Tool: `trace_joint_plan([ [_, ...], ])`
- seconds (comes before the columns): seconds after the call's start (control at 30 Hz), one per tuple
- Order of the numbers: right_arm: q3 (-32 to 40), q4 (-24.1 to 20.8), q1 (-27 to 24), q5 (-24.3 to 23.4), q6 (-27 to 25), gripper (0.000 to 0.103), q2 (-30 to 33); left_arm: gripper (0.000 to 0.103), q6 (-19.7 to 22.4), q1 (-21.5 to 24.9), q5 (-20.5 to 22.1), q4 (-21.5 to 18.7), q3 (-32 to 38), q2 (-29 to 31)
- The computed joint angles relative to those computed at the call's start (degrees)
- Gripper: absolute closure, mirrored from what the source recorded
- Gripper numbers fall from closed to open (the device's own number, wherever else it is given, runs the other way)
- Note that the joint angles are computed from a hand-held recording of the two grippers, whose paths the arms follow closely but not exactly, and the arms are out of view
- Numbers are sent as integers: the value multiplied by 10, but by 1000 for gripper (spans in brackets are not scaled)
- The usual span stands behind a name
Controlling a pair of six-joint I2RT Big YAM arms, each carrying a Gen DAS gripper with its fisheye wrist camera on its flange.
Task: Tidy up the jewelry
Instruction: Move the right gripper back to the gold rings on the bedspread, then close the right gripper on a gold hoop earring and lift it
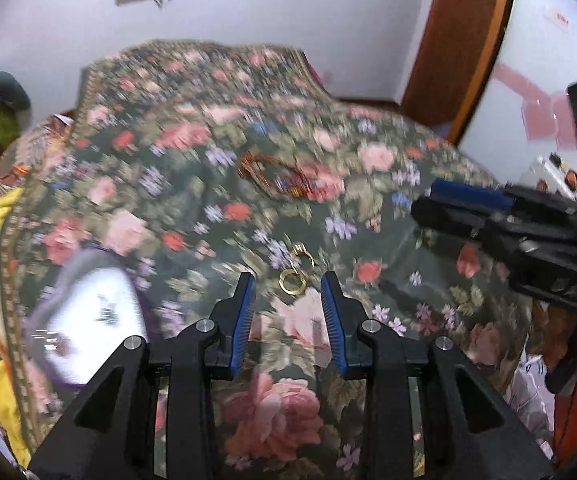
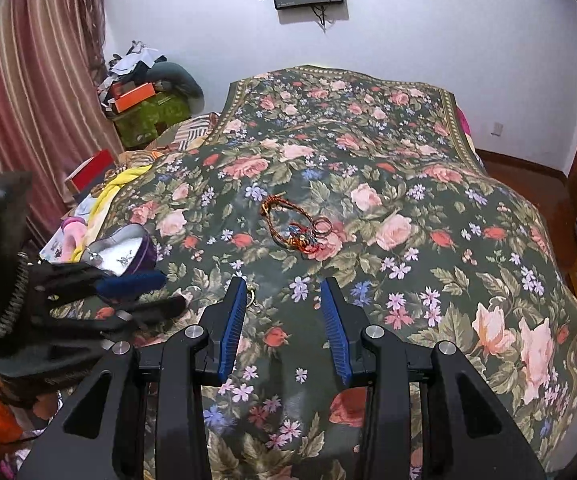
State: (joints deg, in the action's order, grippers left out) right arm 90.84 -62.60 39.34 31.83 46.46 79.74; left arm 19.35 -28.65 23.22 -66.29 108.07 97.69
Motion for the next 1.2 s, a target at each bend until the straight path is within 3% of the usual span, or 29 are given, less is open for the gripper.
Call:
trace_joint_plan([
  [0.2,-16,15,-7,-21,1,68,-3,70,15,-17,-21,-22,11,33],
  [0.57,-20,22,-10,-42,1,68,3,73,16,-25,-30,14,8,46],
  [0.73,-14,18,-7,-41,3,68,7,83,-3,-17,-13,5,20,56],
  [0.83,-8,15,-5,-39,2,68,10,83,-14,-11,9,-8,33,65],
  [1.2,5,3,-12,-55,-8,68,26,84,-21,2,-11,40,-11,17],
])
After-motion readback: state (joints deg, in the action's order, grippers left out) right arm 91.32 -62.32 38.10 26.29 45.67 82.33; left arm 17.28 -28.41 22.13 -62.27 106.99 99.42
